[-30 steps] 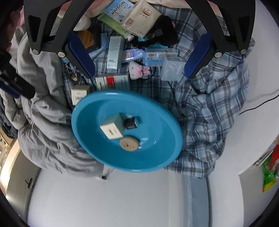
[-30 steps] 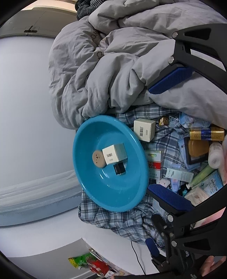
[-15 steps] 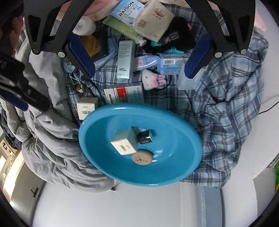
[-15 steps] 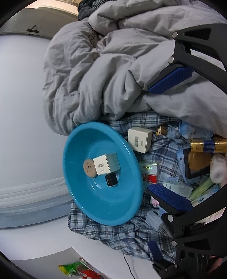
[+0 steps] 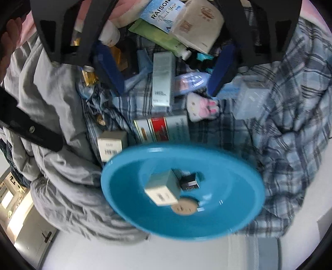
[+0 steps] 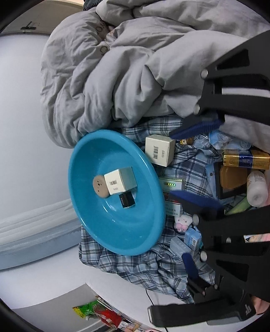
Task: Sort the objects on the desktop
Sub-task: 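Close the left tool on the tall pale green medicine box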
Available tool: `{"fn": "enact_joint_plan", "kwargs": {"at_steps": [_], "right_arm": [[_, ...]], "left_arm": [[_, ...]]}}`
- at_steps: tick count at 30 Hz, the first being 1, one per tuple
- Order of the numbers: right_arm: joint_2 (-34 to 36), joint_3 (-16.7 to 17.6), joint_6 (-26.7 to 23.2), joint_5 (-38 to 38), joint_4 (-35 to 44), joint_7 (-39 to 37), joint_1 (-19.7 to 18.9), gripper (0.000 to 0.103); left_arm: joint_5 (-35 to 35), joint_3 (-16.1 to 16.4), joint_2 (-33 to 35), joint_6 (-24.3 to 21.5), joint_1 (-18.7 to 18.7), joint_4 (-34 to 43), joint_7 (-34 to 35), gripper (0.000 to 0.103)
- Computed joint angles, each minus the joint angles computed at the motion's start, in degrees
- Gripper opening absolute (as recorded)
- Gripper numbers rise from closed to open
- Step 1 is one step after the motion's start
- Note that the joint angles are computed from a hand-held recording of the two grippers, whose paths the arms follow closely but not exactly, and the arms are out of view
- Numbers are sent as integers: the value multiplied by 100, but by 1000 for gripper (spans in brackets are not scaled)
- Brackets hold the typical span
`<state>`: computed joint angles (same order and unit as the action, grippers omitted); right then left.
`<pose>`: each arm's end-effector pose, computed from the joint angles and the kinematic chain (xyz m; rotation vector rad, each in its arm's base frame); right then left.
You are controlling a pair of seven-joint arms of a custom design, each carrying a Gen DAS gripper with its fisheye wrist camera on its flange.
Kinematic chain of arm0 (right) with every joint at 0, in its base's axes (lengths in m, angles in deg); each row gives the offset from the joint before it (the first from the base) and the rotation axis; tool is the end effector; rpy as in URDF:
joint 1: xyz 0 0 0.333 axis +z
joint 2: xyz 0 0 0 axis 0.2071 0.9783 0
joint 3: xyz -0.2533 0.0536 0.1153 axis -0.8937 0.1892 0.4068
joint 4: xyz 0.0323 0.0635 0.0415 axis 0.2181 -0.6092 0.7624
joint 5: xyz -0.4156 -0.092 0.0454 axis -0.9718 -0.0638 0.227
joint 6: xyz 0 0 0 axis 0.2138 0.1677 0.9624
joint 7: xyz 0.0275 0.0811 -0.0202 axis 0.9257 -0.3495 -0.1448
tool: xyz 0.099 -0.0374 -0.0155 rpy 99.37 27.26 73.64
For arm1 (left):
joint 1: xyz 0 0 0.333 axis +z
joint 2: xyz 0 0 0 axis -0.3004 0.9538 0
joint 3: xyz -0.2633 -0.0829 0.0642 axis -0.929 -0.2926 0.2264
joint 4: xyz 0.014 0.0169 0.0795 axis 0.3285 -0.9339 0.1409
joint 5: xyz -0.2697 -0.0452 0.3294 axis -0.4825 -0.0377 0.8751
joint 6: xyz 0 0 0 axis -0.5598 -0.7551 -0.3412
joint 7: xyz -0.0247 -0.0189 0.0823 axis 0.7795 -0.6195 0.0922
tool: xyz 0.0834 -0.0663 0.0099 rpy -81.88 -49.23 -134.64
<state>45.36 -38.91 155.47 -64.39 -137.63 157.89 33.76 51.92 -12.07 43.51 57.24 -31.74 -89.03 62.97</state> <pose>0.4107 0.3527 0.5949 -1.7091 1.8960 -0.4858 0.4427 -0.1502 0.5336 -1.9354 2.1703 -0.6782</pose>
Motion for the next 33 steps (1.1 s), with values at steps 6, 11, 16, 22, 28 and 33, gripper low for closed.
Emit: {"fn": "enact_joint_plan", "kwargs": {"at_steps": [6, 11, 16, 22, 28, 33], "right_arm": [[16, -12, -16, 21, 3, -18, 9, 44], [-59, -128, 213, 318, -117, -124, 57, 44], [-100, -52, 153, 267, -132, -57, -35, 44], [-176, -97, 225, 427, -253, 14, -70, 44], [-138, -69, 191, 433, -222, -53, -81, 44], [-40, -76, 159, 442, -162, -129, -40, 44]], "left_arm": [[-13, -35, 262, -155, 7, 33, -3, 77], [92, -128, 474, -271, 33, 64, 20, 64], [59, -177, 711, -347, 105, 105, -96, 56], [-83, -117, 713, -315, 84, 88, -106, 34], [-172, -89, 512, -159, 75, 15, -59, 30], [-271, -13, 308, -51, 43, -27, 4, 30]]}}
